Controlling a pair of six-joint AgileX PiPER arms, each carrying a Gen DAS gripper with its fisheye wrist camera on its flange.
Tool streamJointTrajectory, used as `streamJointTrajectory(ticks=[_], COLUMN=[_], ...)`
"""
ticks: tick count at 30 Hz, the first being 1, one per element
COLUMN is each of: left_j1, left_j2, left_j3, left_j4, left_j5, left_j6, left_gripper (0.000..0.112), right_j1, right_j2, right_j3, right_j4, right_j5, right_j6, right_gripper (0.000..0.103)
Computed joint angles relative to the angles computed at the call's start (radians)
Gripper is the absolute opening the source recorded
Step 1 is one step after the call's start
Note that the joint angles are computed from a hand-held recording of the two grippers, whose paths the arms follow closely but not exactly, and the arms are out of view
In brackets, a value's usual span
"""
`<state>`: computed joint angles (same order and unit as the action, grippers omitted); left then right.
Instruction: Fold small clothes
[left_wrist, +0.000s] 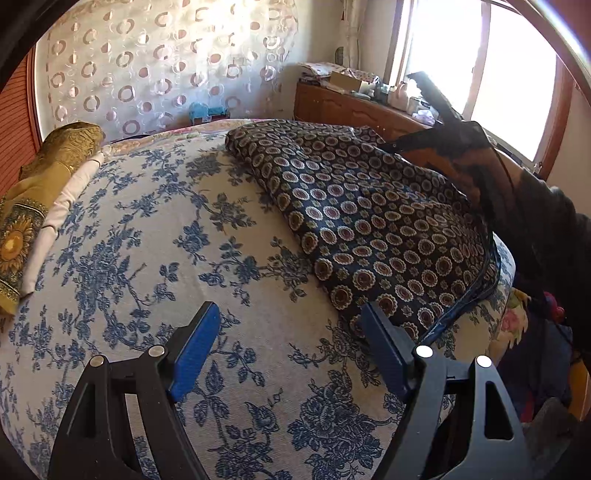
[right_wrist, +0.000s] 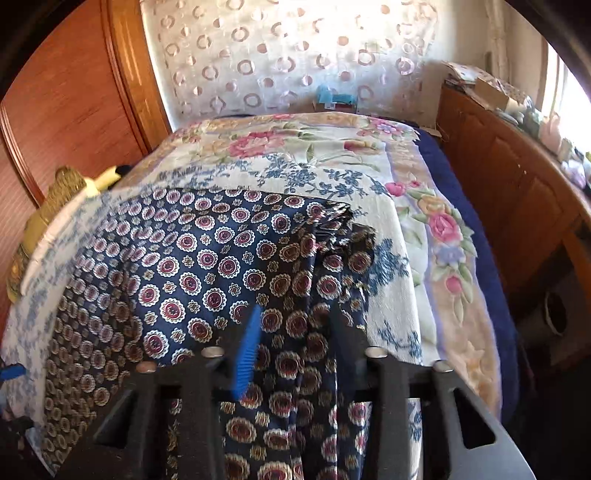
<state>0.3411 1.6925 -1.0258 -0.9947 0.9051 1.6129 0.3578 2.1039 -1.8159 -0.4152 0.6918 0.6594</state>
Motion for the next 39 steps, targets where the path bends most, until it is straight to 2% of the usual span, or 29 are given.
streamJointTrajectory(ticks=[1, 3, 6, 7, 8, 10, 12, 13, 15, 17, 20, 23, 29, 35, 39], left_j1=[-0.001, -0.004, -0.002, -0.002, -0.003, -0.006, -0.007, -0.007, -0.006, -0.008, -0.009, -0.012, -0.029, -0.050, -0.061], left_j2=[0.002, 0.002, 0.005, 0.008, 0.008, 0.005, -0.002, -0.001, -0.006, -0.009, -0.014, -0.012, -0.026, -0.039, -0.047], left_j3=[0.001, 0.002, 0.007, 0.003, 0.005, 0.009, 0.017, 0.015, 0.021, 0.023, 0.033, 0.034, 0.051, 0.069, 0.085], left_j4=[-0.001, 0.000, -0.002, -0.001, -0.001, -0.003, -0.007, -0.007, -0.009, -0.007, -0.012, -0.018, -0.026, -0.030, -0.035], left_j5=[-0.001, -0.002, -0.002, -0.002, -0.002, -0.002, 0.001, 0.002, 0.005, 0.007, 0.008, 0.009, -0.003, -0.024, -0.034], left_j6=[0.002, 0.001, 0.003, 0.001, 0.001, 0.004, 0.009, 0.010, 0.016, 0.014, 0.020, 0.018, 0.023, 0.027, 0.037], left_gripper=[0.079, 0.079, 0.079, 0.079, 0.079, 0.079, 0.079, 0.079, 0.079, 0.079, 0.079, 0.079, 0.079, 0.079, 0.079], right_j1=[-0.002, 0.014, 0.047, 0.051, 0.055, 0.049, 0.050, 0.056, 0.058, 0.074, 0.107, 0.169, 0.292, 0.397, 0.488], right_j2=[-0.007, -0.024, -0.089, -0.101, -0.103, -0.098, -0.102, -0.116, -0.172, -0.232, -0.358, -0.442, -0.547, -0.633, -0.632], right_j3=[0.009, 0.037, 0.126, 0.134, 0.134, 0.121, 0.121, 0.143, 0.224, 0.328, 0.520, 0.682, 0.919, 1.054, 1.100], right_j4=[-0.010, -0.085, -0.345, -0.409, -0.440, -0.412, -0.380, -0.394, -0.402, -0.421, -0.456, -0.541, -0.766, -0.870, -0.888], right_j5=[0.011, 0.013, 0.041, 0.088, 0.119, 0.137, 0.148, 0.141, 0.065, 0.005, -0.075, -0.117, -0.074, -0.030, 0.032], right_j6=[-0.014, 0.031, 0.313, 0.392, 0.430, 0.392, 0.355, 0.366, 0.387, 0.428, 0.484, 0.593, 0.925, 1.208, 1.292], right_gripper=[0.008, 0.002, 0.001, 0.001, 0.001, 0.001, 0.008, 0.022, 0.035, 0.042, 0.043, 0.043, 0.043, 0.043, 0.059])
